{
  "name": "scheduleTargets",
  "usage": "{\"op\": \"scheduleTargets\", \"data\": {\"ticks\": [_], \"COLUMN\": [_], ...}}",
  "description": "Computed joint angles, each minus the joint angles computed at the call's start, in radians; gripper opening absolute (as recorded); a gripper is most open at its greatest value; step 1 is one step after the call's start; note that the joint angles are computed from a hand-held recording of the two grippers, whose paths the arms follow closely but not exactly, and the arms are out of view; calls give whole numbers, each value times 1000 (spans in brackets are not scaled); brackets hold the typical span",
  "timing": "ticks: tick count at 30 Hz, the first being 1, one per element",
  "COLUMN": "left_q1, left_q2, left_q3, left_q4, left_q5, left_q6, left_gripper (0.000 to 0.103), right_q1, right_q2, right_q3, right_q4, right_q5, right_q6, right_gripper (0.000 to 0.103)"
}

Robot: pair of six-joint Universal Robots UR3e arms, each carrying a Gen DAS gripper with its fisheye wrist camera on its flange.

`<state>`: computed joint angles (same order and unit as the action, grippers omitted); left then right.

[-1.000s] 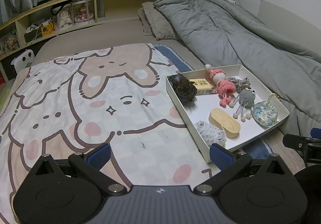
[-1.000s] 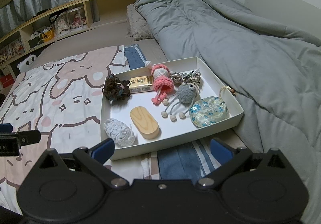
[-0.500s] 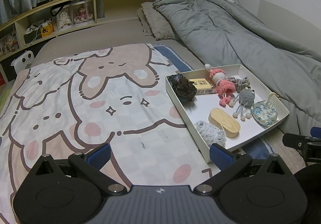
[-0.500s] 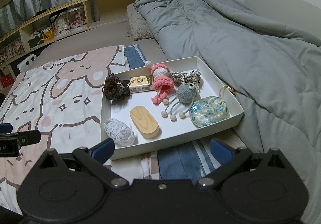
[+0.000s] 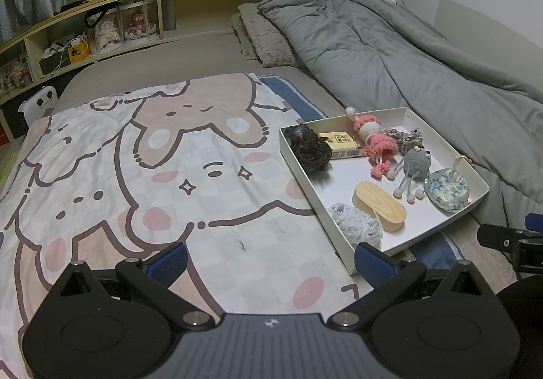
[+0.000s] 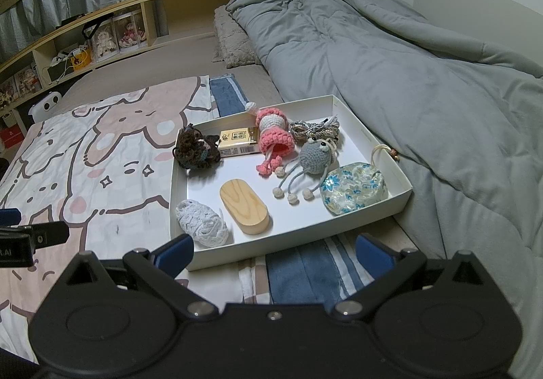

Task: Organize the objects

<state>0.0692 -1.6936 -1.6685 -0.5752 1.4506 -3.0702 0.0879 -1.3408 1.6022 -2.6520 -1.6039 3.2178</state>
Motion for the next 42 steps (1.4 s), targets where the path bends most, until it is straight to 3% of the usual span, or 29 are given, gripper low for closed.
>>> {"op": "scheduleTargets", "data": {"ticks": [42], "left_q1": [5], "left_q2": [7], "left_q3": [-13], "left_q4": [0], "left_q5": [-5], "left_q6": [2], "left_gripper": [103], "right_q1": [-1], "right_q2": [2], "right_q3": [-7], "right_q4": [7], "right_q5": [1], "right_q6": [0], "right_gripper": [103]}}
